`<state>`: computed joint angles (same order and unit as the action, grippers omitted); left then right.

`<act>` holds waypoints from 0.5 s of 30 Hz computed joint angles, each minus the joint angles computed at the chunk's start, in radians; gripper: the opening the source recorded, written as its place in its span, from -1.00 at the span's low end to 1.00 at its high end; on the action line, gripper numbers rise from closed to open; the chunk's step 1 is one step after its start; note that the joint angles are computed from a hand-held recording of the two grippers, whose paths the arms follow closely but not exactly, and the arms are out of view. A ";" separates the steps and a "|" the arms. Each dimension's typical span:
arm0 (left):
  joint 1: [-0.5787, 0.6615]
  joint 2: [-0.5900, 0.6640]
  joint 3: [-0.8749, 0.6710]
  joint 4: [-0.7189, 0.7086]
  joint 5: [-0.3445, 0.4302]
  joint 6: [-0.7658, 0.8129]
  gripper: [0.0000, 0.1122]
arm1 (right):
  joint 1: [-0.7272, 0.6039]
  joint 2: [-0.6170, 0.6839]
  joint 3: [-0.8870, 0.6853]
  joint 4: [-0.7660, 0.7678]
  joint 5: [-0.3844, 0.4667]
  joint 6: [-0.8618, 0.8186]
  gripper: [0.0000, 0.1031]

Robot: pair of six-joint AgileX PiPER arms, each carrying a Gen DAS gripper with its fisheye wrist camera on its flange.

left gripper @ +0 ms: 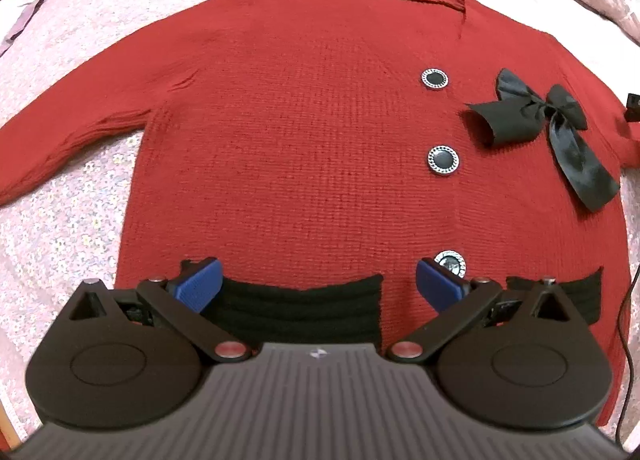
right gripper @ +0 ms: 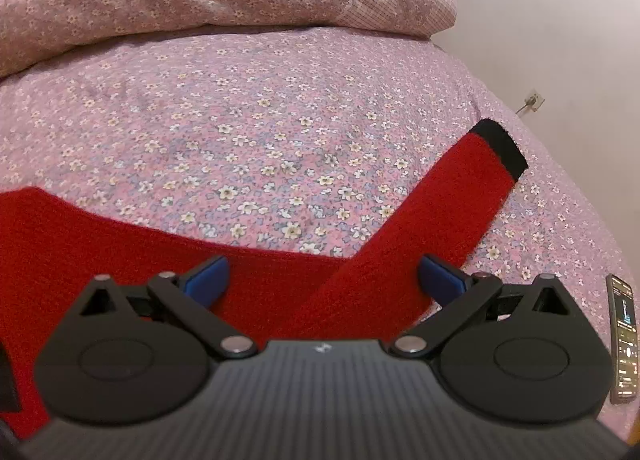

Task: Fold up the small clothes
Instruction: 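Move the right gripper to the black-trimmed sleeve cuff and close on it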

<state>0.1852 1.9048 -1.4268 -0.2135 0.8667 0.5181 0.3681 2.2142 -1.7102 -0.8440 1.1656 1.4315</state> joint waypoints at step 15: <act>-0.016 -0.006 0.021 0.004 -0.028 -0.002 0.84 | -0.015 0.008 0.008 -0.022 -0.041 0.002 1.00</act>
<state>0.1688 1.8990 -1.4057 -0.2092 0.8385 0.5162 0.3527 2.2219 -1.7026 -0.8655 1.1249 1.4332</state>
